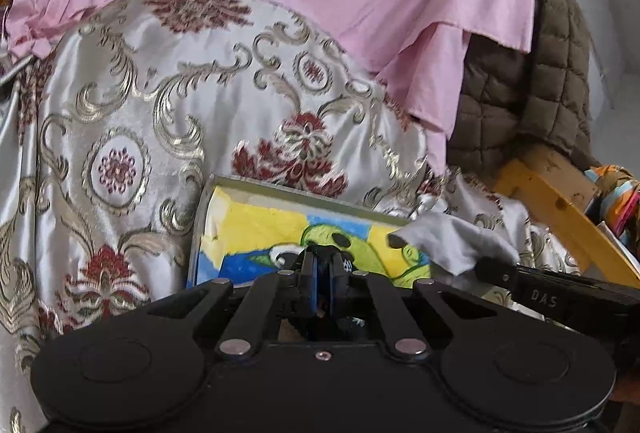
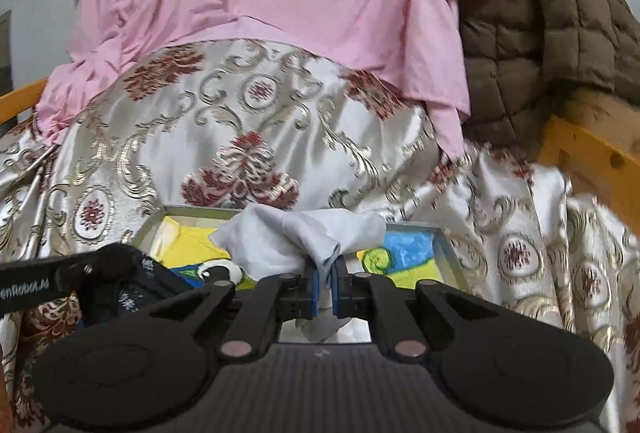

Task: Organize soft objects
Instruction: 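Carry the grey cloth and dark item over the cartoon-printed tray with both tools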

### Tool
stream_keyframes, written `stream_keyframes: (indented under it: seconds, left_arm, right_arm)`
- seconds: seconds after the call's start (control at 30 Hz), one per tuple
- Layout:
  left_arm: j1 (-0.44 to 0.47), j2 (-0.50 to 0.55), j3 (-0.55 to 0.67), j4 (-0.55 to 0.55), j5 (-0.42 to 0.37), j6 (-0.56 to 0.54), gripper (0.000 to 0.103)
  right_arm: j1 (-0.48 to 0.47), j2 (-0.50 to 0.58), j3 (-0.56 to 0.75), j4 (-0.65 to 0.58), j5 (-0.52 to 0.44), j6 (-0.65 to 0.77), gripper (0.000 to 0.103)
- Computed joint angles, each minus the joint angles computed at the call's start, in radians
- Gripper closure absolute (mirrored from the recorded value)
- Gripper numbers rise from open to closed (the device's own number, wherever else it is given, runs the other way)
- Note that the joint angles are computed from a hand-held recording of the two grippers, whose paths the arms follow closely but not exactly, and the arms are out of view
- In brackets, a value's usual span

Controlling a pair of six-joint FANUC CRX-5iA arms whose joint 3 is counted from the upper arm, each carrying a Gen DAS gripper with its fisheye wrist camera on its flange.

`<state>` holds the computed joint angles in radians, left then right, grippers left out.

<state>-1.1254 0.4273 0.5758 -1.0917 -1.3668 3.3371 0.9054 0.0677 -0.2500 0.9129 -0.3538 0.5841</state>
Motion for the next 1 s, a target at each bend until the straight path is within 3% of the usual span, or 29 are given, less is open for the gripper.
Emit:
stream_keyframes:
  seconds: [0.33,0.83,1.0]
  left_arm:
    - [0.026,-0.032,-0.046,0.053,0.03,0.002,0.098]
    - [0.064,-0.026,-0.058,0.114,0.055,0.004,0.096]
    - [0.062,-0.007,-0.029,0.121,0.035,-0.035,0.093]
  right_arm:
    - [-0.011,0.015,0.029,-0.15,-0.073,0.074,0.096]
    - [-0.027,0.057,0.054,-0.114,-0.076,0.066,0.096]
    - [-0.026,0.069,0.077,-0.168,-0.103,0.093,0.095]
